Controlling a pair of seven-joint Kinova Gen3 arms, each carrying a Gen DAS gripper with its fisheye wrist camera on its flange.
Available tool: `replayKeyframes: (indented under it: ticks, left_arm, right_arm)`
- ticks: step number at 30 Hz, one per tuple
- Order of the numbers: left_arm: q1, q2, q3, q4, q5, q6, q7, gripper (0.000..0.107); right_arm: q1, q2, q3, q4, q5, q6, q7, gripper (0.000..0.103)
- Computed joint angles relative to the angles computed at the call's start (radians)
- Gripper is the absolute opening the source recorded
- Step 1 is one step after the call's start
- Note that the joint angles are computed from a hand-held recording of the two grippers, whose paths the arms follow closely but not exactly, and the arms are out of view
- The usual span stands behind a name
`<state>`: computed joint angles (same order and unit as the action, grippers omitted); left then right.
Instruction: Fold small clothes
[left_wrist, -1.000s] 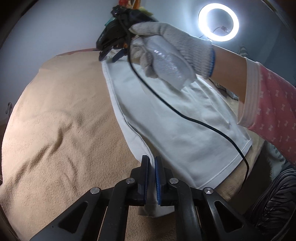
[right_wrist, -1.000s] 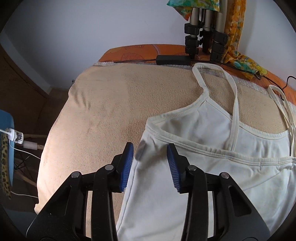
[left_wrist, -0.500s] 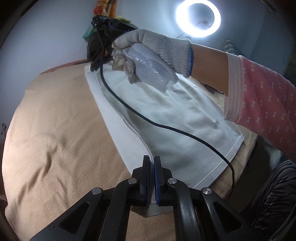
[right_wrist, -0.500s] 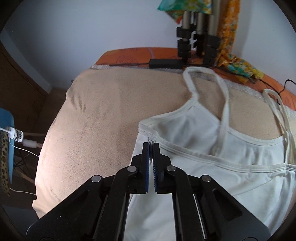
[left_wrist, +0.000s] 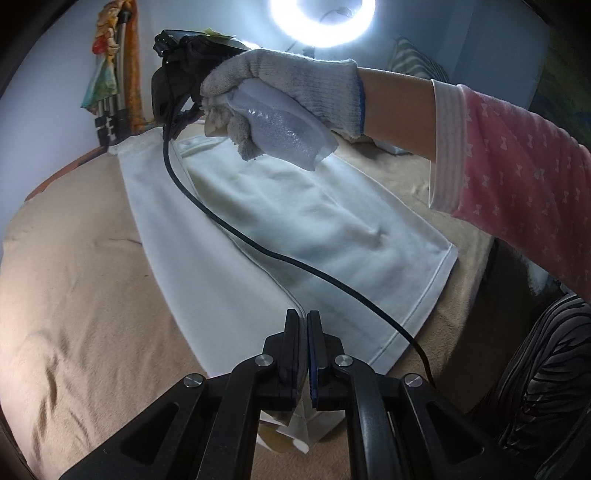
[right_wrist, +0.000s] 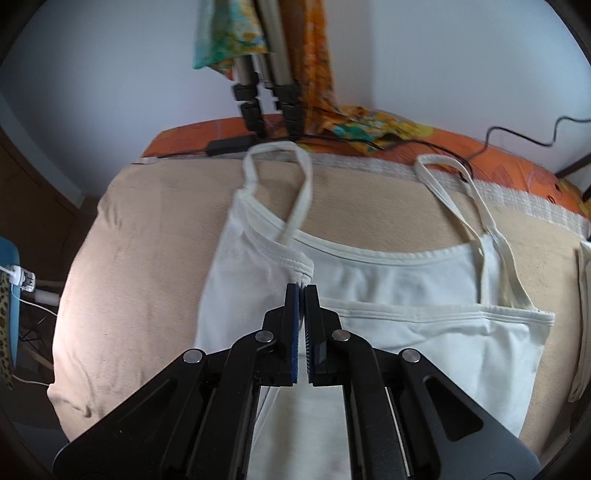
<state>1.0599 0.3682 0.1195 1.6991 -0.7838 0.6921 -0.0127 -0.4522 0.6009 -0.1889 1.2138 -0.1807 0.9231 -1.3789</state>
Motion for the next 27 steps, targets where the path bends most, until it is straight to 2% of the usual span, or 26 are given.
replayKeyframes:
  ticks: [4,6,7,8,9,11,12,13,20,27]
  left_arm:
    - [-0.022,0.033,0.011,-0.033,0.038,0.002,-0.067,0.002]
    - [-0.036,0.047,0.015,-0.044,0.070,-0.013,-0.107,0.013]
    - [-0.040,0.050,0.015,-0.046,0.085,-0.021,-0.127,0.026]
    - [-0.032,0.056,0.008,-0.055,0.090,-0.015,-0.137,0.032]
    - [-0.024,0.061,0.002,-0.062,0.093,-0.010,-0.148,0.032]
    - [-0.009,0.059,-0.009,-0.068,0.097,-0.001,-0.158,0.033]
    - [0.001,0.053,-0.017,-0.066,0.092,0.001,-0.152,0.034]
    - [0.009,0.047,-0.021,-0.065,0.089,0.008,-0.147,0.034]
    - [0.045,0.010,-0.018,-0.103,0.023,0.156,-0.083,0.034]
    - [0.060,0.045,0.018,-0.256,-0.035,0.367,-0.122,0.034]
  right_arm:
    - [0.013,0.019,0.000,0.014,-0.007,-0.016,0.003,0.004]
    - [0.022,0.030,-0.008,0.017,-0.014,-0.021,0.016,0.004]
    - [0.021,0.030,-0.008,0.020,-0.014,-0.025,0.020,0.004]
    - [0.018,0.026,-0.005,0.029,-0.010,-0.039,0.021,0.004]
    - [0.017,0.024,-0.004,0.033,-0.008,-0.045,0.021,0.009]
    - [0.038,0.014,-0.017,0.047,-0.028,-0.060,0.036,0.025]
    - [0.053,0.001,-0.024,0.065,-0.041,-0.077,0.046,0.040]
    - [0.070,-0.014,-0.033,0.085,-0.056,-0.099,0.063,0.047]
    - [0.232,-0.127,-0.083,0.191,-0.212,-0.128,0.210,0.048]
    - [0.380,-0.239,-0.061,0.275,-0.367,-0.077,0.400,0.048]
